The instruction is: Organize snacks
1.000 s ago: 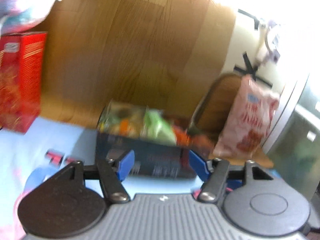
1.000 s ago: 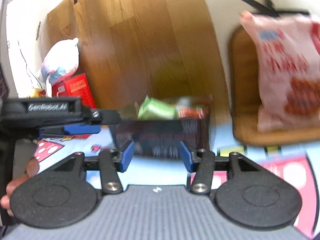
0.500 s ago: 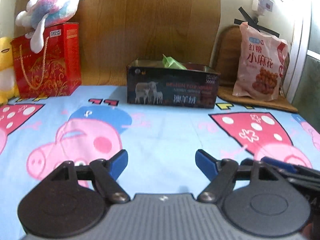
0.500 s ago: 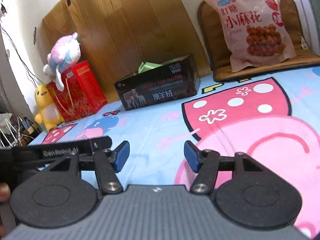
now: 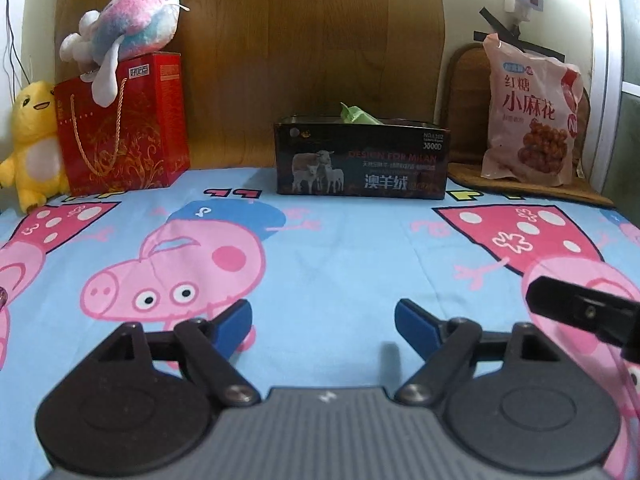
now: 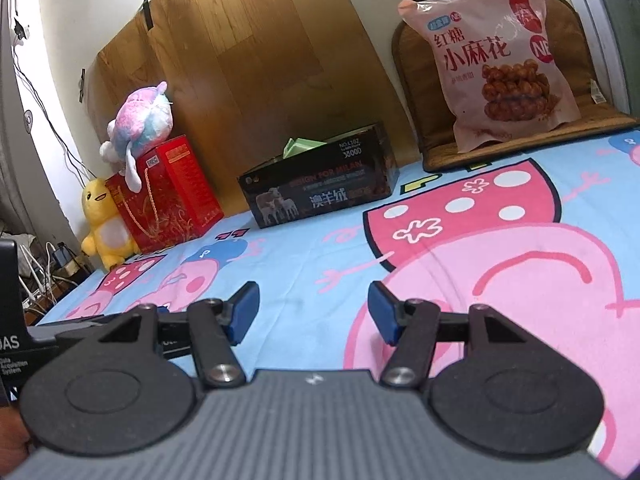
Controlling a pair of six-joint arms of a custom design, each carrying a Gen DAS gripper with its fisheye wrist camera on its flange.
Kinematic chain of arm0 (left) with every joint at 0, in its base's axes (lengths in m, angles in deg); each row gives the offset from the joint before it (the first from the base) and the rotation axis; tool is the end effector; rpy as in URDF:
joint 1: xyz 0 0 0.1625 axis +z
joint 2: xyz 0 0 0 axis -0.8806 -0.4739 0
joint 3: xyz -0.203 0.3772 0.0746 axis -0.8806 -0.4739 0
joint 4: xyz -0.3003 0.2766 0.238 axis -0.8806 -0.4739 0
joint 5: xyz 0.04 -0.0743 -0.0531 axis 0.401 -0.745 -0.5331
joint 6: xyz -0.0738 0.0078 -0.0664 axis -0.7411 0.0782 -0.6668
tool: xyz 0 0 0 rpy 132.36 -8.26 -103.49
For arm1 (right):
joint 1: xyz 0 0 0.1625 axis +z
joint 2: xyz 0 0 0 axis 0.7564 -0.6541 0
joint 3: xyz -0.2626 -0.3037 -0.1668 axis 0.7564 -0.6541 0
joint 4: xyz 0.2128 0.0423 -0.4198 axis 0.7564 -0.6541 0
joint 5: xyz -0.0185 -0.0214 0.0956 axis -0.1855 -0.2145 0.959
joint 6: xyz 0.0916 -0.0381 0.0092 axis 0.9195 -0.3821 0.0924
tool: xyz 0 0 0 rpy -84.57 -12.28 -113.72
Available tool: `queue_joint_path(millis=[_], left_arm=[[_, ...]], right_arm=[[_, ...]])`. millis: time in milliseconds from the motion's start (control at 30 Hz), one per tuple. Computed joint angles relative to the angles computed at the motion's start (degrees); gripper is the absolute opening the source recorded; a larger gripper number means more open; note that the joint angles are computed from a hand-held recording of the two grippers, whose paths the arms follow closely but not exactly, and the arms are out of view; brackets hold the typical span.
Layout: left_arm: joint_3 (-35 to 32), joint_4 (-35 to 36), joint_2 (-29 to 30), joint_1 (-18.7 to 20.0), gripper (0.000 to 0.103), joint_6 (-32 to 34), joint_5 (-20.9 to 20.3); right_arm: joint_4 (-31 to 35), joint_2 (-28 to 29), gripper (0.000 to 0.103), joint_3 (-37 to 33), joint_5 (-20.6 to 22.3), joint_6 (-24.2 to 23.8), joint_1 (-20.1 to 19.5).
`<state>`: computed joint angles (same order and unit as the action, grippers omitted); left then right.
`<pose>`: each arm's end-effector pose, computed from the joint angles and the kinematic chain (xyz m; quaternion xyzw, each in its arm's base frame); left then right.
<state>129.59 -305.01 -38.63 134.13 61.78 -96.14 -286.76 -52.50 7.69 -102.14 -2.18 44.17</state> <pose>0.0070 -0.6560 0.1617 0.1063 0.7930 -0.4698 0.3730 0.1850 -0.6820 -0.0382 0.2873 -0.8763 0.3852 0.0349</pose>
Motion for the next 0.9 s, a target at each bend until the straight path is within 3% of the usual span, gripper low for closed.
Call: queue_joint_path(millis=[200,533,900], left_arm=[[-0.1,-2.8,0.87,-0.22,0.084,2.68,0.2],[-1.09,-6.02,2.42,-0.97,0.103,5.66,2.81],[-1.54,-6.8,2.92,-1.22,0.103,6.87,4.09]], right_arm=[[0.18,-0.06,0.063,0.15,0.51,-0.17,-0.09],[1.77,-0.36,0.066,0.04,0.99,-0.36,-0.23],[2.37,-0.41,0.07,-0.04,1.77,-0.07,-0.4]])
